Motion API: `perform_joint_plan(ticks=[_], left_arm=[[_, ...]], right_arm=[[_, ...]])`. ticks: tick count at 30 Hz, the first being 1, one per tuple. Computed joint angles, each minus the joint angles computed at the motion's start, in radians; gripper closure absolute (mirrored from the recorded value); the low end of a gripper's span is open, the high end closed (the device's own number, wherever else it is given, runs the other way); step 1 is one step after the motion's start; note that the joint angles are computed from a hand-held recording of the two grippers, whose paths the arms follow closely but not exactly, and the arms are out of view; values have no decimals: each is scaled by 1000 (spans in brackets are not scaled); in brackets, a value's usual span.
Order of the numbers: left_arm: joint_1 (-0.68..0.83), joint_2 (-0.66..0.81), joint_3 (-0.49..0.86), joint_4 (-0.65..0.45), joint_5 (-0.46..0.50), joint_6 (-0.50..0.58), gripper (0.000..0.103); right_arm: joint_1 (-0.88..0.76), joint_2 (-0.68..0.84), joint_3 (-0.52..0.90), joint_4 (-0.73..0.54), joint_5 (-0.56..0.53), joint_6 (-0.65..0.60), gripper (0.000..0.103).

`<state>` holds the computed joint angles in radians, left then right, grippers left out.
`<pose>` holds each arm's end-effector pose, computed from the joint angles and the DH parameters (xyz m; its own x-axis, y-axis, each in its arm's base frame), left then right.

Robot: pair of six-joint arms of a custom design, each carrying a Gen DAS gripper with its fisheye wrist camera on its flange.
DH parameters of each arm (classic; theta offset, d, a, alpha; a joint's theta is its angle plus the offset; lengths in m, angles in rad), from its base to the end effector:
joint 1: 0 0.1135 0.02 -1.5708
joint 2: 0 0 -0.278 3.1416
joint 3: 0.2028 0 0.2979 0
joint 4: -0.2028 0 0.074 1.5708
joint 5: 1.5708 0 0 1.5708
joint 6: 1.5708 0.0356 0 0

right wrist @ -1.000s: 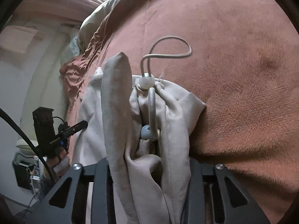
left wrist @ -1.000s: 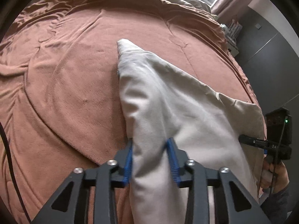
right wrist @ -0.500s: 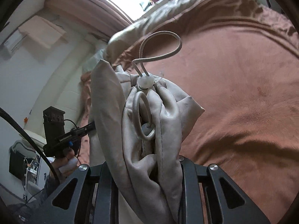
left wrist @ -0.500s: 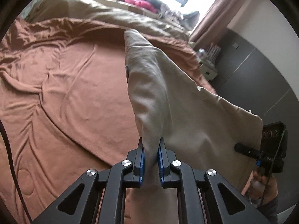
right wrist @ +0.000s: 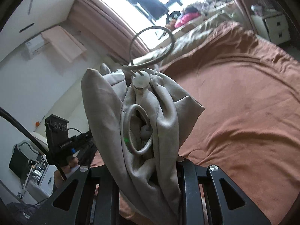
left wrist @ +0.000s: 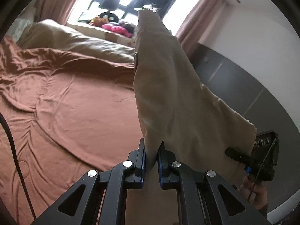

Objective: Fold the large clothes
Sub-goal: 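Lift the beige bundle with both tools and carry it off the bed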

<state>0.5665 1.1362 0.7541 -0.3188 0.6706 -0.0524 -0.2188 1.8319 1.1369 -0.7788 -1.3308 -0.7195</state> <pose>0.2430 0.1284 0.2468 -0.5424 -0.3936 -0.7422 -0.0482 0.8966 -0.4403 0.3612 -0.0449 0.1592 -0.7042 -0.0039 -0.7099 -0.6705 0.3323 0.6633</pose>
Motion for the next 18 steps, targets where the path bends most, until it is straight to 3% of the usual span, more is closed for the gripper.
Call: perform_joint_plan(ticks=[2, 4, 7, 8, 14, 18], left_arm=[[-38, -48, -19, 0, -9, -28, 93], [-99, -93, -34, 5, -30, -68, 93], [-213, -136, -47, 31, -90, -131, 93], [-251, -141, -47, 41, -111, -148, 93], [-503, -106, -9, 107, -232, -256, 93], [-652, -12, 59, 133, -291, -294, 93]], right_arm=[[-29, -40, -41, 5, -8, -23, 86], [-107, -20, 7, -194, -9, -222, 86], [-198, -10, 44, -361, 9, -399, 86], [-201, -38, 32, -317, 12, -349, 86], [-367, 5, 155, -580, 59, -569, 86], [-462, 39, 229, -678, 88, -632, 86]])
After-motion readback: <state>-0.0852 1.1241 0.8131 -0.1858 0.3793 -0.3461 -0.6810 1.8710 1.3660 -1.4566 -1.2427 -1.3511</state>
